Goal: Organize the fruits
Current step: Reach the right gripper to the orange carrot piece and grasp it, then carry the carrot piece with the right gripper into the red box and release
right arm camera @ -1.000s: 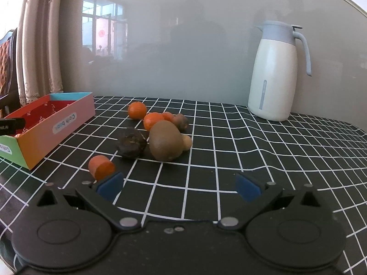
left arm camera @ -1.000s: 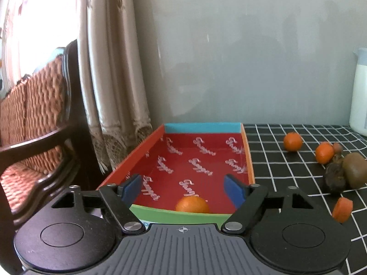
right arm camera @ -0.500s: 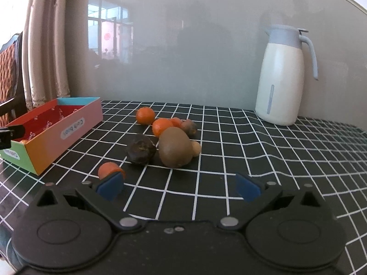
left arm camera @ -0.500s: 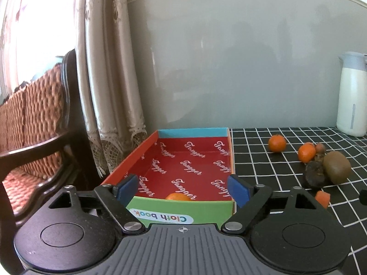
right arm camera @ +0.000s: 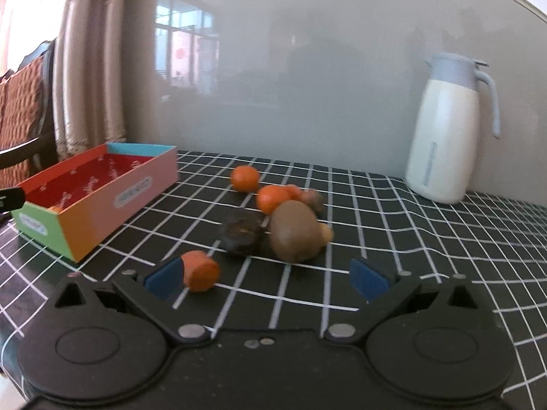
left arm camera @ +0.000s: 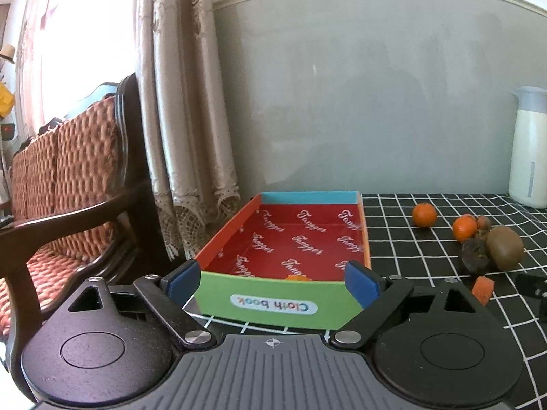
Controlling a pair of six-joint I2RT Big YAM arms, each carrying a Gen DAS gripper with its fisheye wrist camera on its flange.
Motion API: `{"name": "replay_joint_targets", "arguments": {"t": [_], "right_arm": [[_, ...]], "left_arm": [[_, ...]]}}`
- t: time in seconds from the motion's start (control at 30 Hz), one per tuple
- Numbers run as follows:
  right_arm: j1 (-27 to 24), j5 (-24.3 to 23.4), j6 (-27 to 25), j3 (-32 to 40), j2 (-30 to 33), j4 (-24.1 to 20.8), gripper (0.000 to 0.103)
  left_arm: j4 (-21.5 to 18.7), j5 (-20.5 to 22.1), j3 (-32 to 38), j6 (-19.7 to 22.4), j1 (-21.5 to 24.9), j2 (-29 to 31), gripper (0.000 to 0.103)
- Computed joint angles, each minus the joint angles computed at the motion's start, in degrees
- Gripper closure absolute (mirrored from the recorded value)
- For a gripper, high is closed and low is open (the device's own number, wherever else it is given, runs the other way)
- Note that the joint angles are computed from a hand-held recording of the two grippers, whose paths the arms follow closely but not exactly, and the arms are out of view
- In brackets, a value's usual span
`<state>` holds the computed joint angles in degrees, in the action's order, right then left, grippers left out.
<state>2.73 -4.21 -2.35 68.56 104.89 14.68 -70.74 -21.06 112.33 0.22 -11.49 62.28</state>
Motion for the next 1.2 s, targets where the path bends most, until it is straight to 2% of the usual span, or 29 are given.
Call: {"name": "replay_joint_targets", "arguments": {"t": [0.13,0.37,0.53,0.6,0.63,0.7,0.73,0.93,1.2], "right_arm": [[1.1,-0.7,0.5,1.5,0.9,-1.4,0.001],[2.9,0.1,2.0,4.5,2.7,-4.7,0.012],[4.6,1.8,4.0,7.7,4.6,-8.8,0.035],[5.3,3.3,4.8,9.1,5.3,-10.9,0.056],[5.7,4.6,4.8,9.5,5.6,-11.3,0.060],[5.9,5.9,6.0,9.9,5.8,-11.7,0.079],[5.9,5.9,6.2,10.2,5.9,-12.2,0.082],[6.2,5.8,5.9,9.9,5.8,-11.8,0.083],[7.7,5.1,4.8,9.0,4.7,-8.1,0.083]], "left_arm": [[0.3,0.5,-0.4,1.2,1.0,0.0,0.012],[0.8,2.5,-0.9,2.0,4.3,-0.1,0.012],[1.2,4.3,-1.6,2.9,6.9,-0.5,0.012],[1.1,5.2,-1.6,3.1,8.1,-0.5,0.012],[1.0,5.8,-1.4,3.2,8.7,-0.4,0.012],[1.1,6.4,-1.4,3.1,9.6,-0.3,0.012],[1.0,6.8,-1.4,3.0,10.0,-0.3,0.012],[1.5,8.6,-1.7,3.3,12.2,-0.8,0.012],[1.2,11.4,-2.3,4.3,17.3,-1.5,0.012]]}}
